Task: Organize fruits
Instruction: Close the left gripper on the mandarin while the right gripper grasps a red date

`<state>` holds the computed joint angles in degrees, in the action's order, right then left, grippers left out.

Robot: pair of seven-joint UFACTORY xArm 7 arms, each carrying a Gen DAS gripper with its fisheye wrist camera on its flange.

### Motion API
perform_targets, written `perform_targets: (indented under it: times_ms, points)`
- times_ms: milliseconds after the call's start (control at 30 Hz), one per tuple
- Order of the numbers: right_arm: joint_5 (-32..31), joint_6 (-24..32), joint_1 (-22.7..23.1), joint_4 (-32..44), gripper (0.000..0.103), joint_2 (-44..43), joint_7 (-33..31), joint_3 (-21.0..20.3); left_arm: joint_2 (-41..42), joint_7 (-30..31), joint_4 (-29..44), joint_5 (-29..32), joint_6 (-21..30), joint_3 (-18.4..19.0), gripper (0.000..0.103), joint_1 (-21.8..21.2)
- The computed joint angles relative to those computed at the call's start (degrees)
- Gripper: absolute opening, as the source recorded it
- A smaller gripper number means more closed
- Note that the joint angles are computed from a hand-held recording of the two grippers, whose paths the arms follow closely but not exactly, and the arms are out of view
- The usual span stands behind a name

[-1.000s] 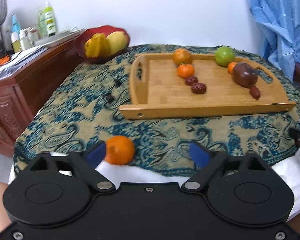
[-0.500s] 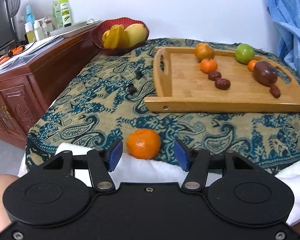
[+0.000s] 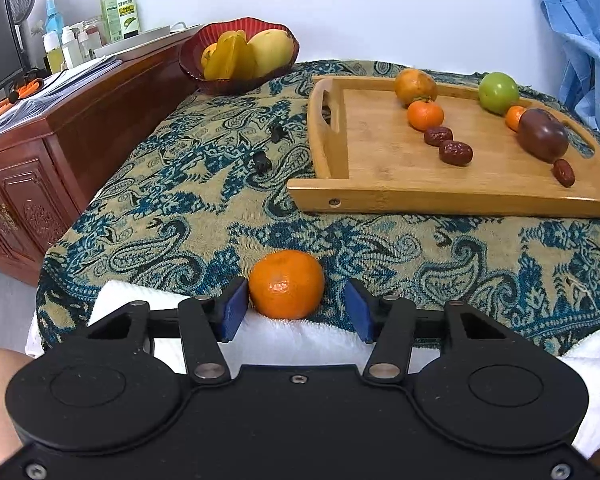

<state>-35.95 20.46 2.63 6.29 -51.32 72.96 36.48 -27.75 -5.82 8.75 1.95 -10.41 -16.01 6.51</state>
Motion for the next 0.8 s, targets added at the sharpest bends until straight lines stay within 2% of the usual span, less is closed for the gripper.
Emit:
perform_targets:
  times_ms: [533, 800]
  points:
    - [-0.2, -0.1, -0.2, 0.1, 0.027, 0.0, 0.8, 0.3, 1.4, 0.2, 0.4, -1.0, -0.8, -0.9, 0.047, 0.8]
    - [-1.1, 0.5, -1.0, 0.4, 0.028, -0.2, 2.8, 2.2, 3.1, 0.4, 0.9, -2.3, -2.1, -2.5, 0.048, 2.2]
